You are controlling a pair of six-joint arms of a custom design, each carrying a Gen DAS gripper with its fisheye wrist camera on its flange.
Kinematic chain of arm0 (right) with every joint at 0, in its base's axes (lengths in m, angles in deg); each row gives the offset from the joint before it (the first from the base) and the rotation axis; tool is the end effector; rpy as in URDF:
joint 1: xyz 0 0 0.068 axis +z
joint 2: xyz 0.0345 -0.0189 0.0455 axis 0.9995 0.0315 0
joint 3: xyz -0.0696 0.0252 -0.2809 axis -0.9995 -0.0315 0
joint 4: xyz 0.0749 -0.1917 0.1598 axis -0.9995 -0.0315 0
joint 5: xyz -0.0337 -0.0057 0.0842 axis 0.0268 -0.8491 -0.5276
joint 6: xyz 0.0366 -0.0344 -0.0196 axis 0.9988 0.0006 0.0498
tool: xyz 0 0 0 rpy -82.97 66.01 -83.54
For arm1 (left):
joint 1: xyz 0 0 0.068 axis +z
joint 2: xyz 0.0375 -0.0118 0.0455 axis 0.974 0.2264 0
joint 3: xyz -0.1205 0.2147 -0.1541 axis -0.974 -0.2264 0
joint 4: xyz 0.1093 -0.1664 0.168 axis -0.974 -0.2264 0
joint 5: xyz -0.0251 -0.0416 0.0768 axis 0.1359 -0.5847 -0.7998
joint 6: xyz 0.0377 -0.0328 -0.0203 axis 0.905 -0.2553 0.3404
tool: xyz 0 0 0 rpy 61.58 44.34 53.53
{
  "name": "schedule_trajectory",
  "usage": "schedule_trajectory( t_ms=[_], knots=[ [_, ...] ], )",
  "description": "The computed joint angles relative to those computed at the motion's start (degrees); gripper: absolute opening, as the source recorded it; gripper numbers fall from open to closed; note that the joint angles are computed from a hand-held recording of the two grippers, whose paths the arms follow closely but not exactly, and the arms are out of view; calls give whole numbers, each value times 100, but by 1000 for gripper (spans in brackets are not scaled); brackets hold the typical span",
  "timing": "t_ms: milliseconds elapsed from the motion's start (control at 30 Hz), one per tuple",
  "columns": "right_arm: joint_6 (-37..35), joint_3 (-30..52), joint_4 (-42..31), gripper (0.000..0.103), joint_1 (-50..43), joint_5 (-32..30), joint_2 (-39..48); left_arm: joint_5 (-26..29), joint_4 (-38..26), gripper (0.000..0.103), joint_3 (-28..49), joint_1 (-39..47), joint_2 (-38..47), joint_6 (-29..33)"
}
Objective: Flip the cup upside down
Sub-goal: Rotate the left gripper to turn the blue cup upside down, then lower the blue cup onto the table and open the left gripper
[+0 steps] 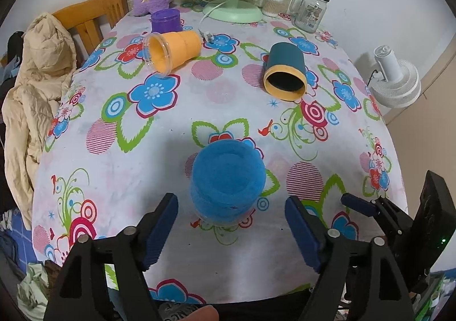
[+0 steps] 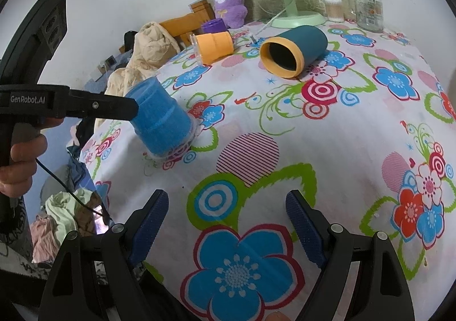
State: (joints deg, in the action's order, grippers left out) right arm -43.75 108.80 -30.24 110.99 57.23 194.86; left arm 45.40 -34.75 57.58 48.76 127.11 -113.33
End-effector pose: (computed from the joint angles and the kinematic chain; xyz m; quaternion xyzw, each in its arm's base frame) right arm 0.3127 0.1504 0.1063 -0.3253 0.8741 0.2733 0.2353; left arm 0.2713 -0.1381 0.1781 -0.1147 0.9702 -0.0375 0.2100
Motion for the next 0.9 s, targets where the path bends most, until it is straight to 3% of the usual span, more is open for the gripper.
schedule_trajectory(
  t_ms=[433, 900],
  knots=[
    [574, 499, -502, 86, 234, 639, 94, -221, 72, 91, -382, 86, -343, -40],
    [914, 650, -745, 86, 738, 1184, -699, -412, 313, 93, -911, 73, -1006, -58]
  ],
)
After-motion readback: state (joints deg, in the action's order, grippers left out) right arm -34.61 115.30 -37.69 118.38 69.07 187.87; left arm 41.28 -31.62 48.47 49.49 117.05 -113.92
